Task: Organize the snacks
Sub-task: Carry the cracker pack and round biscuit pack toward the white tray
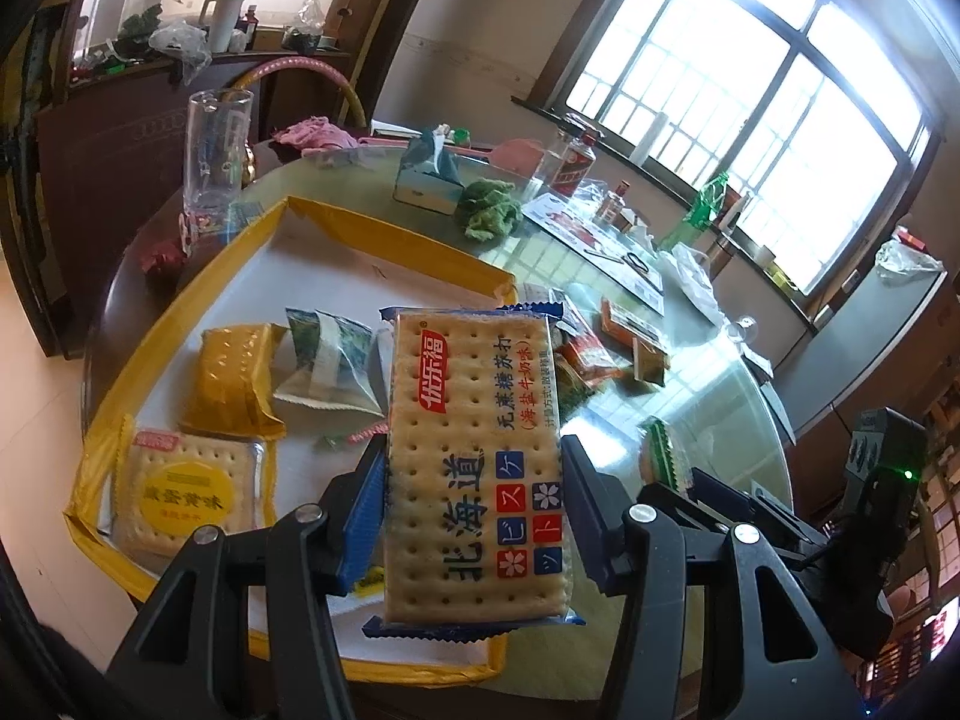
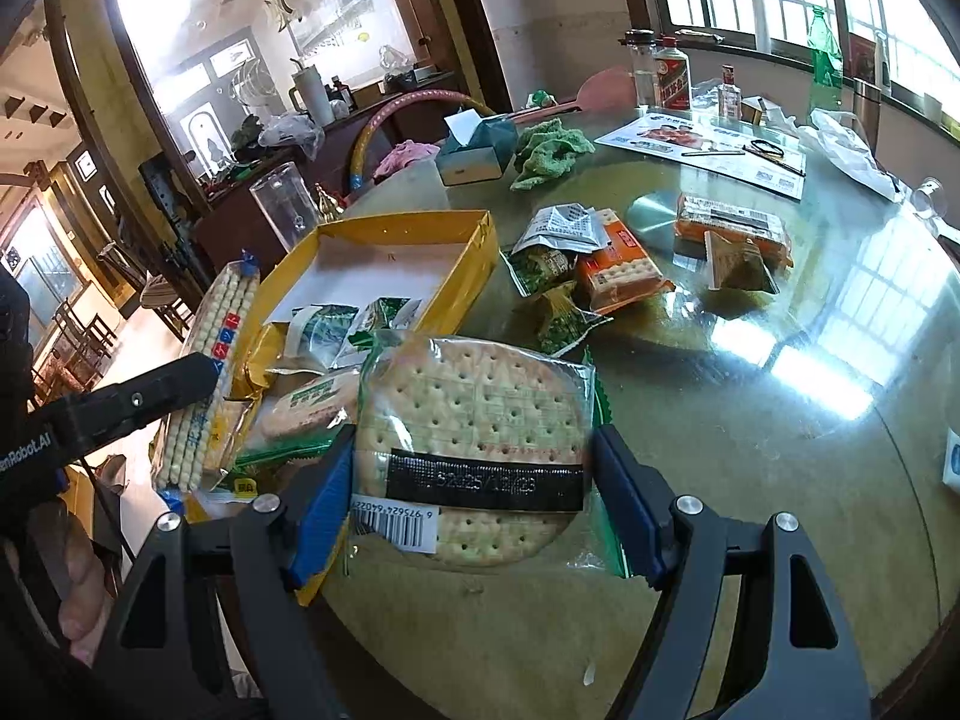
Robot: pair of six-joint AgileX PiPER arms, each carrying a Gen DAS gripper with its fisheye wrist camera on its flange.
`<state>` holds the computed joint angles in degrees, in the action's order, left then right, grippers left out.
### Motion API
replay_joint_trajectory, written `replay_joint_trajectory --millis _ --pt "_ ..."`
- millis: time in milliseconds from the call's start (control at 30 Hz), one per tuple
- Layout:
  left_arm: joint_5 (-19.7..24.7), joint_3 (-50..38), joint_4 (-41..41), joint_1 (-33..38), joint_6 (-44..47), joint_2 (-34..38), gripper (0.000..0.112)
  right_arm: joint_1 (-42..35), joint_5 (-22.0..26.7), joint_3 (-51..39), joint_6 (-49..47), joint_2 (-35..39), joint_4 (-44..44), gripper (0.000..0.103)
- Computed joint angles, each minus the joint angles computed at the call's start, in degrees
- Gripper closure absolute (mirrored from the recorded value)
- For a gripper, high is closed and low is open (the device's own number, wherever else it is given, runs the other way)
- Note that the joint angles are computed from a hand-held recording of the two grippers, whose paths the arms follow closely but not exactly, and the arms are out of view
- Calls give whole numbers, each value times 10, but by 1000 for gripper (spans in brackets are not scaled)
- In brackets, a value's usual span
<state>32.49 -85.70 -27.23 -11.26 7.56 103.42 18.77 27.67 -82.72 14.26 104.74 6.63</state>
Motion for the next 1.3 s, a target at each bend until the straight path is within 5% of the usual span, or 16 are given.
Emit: replay_joint_trajectory --millis 1300 --pt "39 -82 28 68 -21 50 58 25 44 -97 -1 58 -7 27"
